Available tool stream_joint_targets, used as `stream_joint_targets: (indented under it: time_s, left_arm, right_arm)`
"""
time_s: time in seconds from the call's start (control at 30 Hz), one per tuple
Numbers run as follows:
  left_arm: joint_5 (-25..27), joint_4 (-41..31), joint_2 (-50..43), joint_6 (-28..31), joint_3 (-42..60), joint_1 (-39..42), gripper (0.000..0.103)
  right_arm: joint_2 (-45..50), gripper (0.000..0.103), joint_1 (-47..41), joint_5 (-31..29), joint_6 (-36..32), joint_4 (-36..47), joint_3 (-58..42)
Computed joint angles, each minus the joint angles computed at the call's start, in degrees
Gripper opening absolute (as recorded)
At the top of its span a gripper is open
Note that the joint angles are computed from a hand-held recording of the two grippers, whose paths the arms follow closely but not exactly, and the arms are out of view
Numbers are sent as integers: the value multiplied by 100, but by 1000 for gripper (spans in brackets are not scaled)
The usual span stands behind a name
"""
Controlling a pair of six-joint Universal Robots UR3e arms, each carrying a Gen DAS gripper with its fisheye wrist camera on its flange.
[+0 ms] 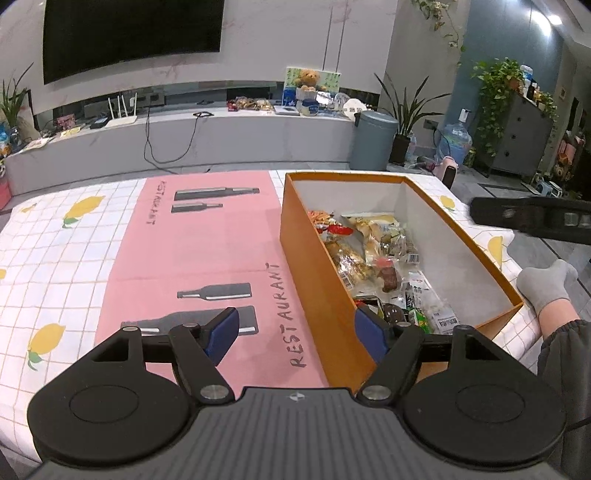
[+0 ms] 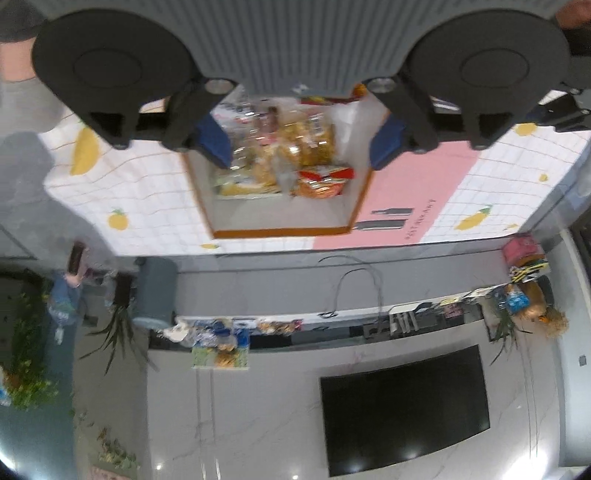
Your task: Organize snacks
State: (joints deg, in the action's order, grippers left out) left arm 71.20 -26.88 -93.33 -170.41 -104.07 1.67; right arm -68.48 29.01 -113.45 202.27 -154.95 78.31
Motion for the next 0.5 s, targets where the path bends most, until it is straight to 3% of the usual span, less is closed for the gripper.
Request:
stream_joint_targets:
  time_s: [0.07,0.27,0.37,0.5]
  left_arm:
    - [72,-46,-216,-78,185,-126,85]
    - [460,156,-834,-553,586,-601,86]
    - [568,61,-1198,-645,944,-841,86]
    - [1190,-2,-1767,-741,1507,-1278,86]
  right_arm:
    - [-180,99,-140,-59,-32,-248,424]
    - [-341,100,-720,-191,218,-597,1416]
    - [-458,100,-1180,451,322,-1157,2104]
    - [-353,99,-1727,1475,387,-2338,2948]
